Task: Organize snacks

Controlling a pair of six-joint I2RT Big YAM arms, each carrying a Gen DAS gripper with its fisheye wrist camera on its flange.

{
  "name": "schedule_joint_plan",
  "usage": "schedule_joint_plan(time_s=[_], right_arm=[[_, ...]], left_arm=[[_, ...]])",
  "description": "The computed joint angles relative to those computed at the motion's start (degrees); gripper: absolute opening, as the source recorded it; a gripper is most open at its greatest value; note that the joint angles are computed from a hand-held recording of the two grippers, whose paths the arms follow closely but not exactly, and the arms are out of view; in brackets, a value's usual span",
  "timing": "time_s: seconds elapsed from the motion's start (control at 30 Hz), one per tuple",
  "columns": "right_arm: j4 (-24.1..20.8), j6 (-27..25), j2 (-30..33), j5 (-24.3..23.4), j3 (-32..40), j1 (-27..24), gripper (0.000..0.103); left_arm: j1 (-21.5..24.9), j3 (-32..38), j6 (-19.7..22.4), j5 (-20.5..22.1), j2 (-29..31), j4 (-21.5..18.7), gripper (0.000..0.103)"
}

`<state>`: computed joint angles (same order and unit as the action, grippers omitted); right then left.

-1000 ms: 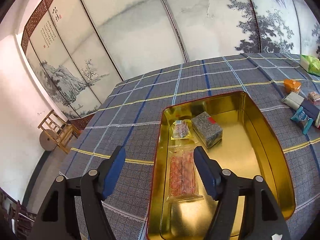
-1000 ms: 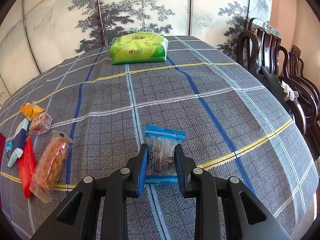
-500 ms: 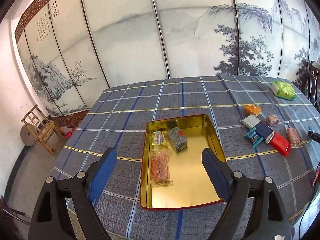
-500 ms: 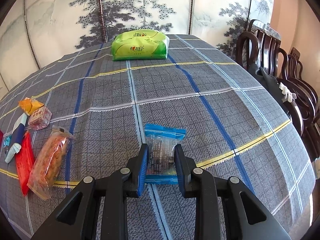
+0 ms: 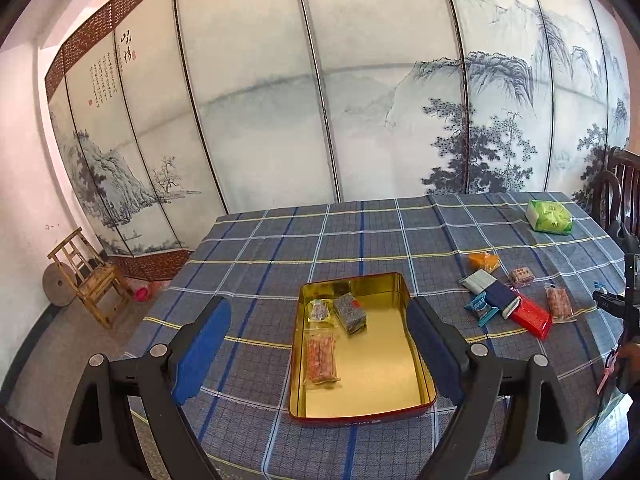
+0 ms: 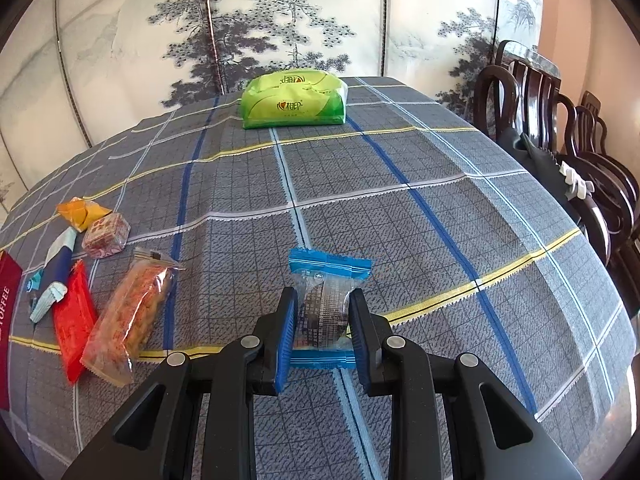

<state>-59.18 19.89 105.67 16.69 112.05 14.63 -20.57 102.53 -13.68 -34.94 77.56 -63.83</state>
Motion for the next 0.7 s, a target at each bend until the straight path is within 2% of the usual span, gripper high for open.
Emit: schedule_joint_plan(time_s=[0.2,0.37,0.53,0.7], right_arm=[[0.9,-0.1,-1.4,-0.9,-0.5,0.8,0.027],[1.1,-0.6,-1.9,-2.9,1.1,2.1,0.027],[1.4,-2.5,-1.6,-3.6,4.4,5.2,0.027],[2.7,-4.8,-3.7,-4.6,4.4,8.7,0.027]], left_arm=[[-1.3,-0.1,1.0,-1.3,-0.8,1.3,0.087],[-1.5,0.2,1.0,-0.4,-1.1,1.2,0.087],[-1.4,0.2,0.8,-0.5,-1.5,1.3,0.087],[-1.3,-0.5,1.0,-1.2,-2.0,2.0,0.087]])
